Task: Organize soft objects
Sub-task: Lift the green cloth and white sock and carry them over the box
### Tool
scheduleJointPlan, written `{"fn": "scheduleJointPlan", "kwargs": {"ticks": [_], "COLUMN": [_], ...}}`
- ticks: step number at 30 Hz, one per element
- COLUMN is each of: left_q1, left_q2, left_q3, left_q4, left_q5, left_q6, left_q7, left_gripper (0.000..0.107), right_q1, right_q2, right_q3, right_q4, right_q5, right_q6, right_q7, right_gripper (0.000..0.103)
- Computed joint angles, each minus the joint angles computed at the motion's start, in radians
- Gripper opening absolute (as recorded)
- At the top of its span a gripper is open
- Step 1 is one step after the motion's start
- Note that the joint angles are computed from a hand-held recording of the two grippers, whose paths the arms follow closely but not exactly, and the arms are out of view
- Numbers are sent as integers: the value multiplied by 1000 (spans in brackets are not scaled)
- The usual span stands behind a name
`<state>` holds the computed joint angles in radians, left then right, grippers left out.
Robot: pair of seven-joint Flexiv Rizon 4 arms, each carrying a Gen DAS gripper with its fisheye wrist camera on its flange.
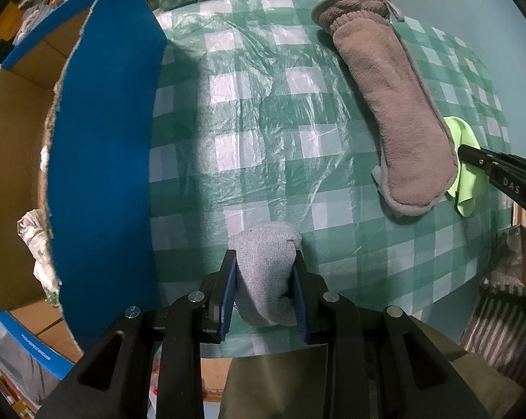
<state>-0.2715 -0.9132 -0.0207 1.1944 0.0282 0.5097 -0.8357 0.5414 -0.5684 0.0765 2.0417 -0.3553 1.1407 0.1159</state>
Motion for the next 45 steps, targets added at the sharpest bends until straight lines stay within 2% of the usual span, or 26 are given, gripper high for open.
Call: {"fn": "scheduleJointPlan", "kwargs": {"ticks": [4,9,19,30,45], "left_q1": [0,5,20,42,75], "left_q2": [19,38,77,93,89], "left_q3": [-4,-14,-31,-39,-36], "left_q4": [9,17,36,0,-42], "left_q5": [-3,-15,-46,-90,-119], "left_q6": [1,1,26,18,8], "left_q7": [4,19,63,75,61], "left_gripper": [29,29,29,29,29], "right_q1": [47,70,41,7,6], "right_q2": [42,88,182,213,193], "right_q3": [-48,-70,-39,5,16], "right_q4": [31,61,97,38,-90], "right_q5": [-52,-135,-277,-366,-422], "right_q6": [5,-9,-84,-172,-249], "right_q7": [97,204,355,386,308], "right_gripper": [6,6,6,6,6]}}
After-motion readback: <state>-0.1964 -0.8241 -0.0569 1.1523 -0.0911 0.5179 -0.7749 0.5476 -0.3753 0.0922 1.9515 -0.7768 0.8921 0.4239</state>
